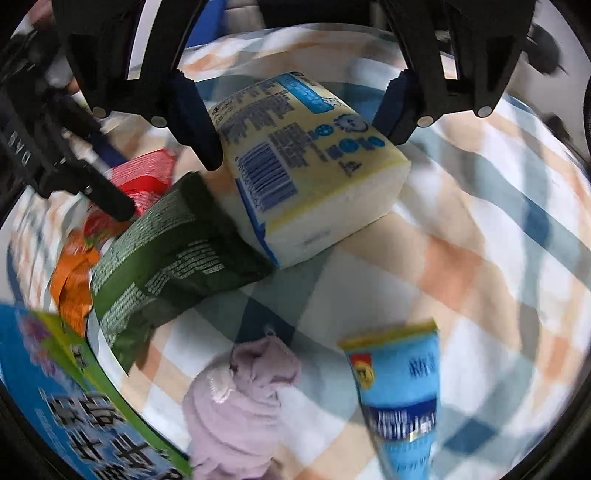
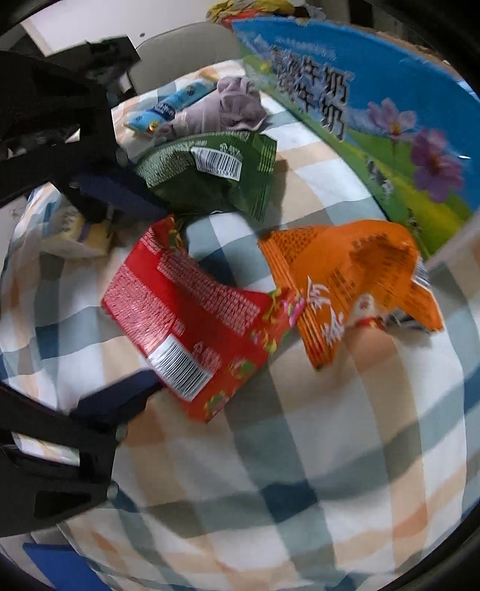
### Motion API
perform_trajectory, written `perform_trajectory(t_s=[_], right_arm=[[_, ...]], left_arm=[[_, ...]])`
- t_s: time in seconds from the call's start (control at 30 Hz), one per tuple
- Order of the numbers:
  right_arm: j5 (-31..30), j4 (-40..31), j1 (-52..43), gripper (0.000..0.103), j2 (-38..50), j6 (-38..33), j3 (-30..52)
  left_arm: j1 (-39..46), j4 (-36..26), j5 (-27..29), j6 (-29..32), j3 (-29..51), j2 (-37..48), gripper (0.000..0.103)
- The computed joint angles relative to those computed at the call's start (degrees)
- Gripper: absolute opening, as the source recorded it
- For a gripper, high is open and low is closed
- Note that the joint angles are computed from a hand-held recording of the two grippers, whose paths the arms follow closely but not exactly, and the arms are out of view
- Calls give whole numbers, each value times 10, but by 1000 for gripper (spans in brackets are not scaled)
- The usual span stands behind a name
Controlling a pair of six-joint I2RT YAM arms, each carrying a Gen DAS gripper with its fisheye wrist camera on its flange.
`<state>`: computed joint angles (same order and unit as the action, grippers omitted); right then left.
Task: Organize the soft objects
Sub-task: 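Grasp the yellow milk carton with the left tool while the right tool grasps the red snack bag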
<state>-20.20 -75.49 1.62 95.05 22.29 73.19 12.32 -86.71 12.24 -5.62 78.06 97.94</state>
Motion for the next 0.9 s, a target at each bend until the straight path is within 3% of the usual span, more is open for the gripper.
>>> perform_trajectory(t_s=[0.1, 0.23, 0.33, 0.43, 0.63, 0.7, 0.73, 0.83, 0.9], right_arm=[[-15, 1, -1, 66, 15, -18, -6], [2, -50, 5, 62, 35, -87, 7], [54, -92, 27, 62, 37, -165, 1], [111, -94, 58, 61, 18, -206, -24], [108, -39, 70, 67, -12, -158, -70], [88, -22, 56, 67, -18, -132, -92], [73, -10, 48, 67, -18, -114, -105], [65, -3, 35, 55, -18, -125, -125], [98, -21, 13, 52, -42, -191, -136]], left_arm=[[-28, 6, -42, 30, -2, -12, 77], [-83, 32, -91, 65, -28, -35, 77], [-143, 54, -126, 74, -45, -42, 77], [-211, 82, -148, 37, -61, -31, 77], [-217, 131, -100, -30, -98, 2, 77], [-224, 137, -95, -34, -104, -6, 65], [-228, 132, -96, -33, -100, -9, 65], [-243, 120, -99, -19, -82, -21, 63], [-265, 99, -96, -19, -80, -44, 63]])
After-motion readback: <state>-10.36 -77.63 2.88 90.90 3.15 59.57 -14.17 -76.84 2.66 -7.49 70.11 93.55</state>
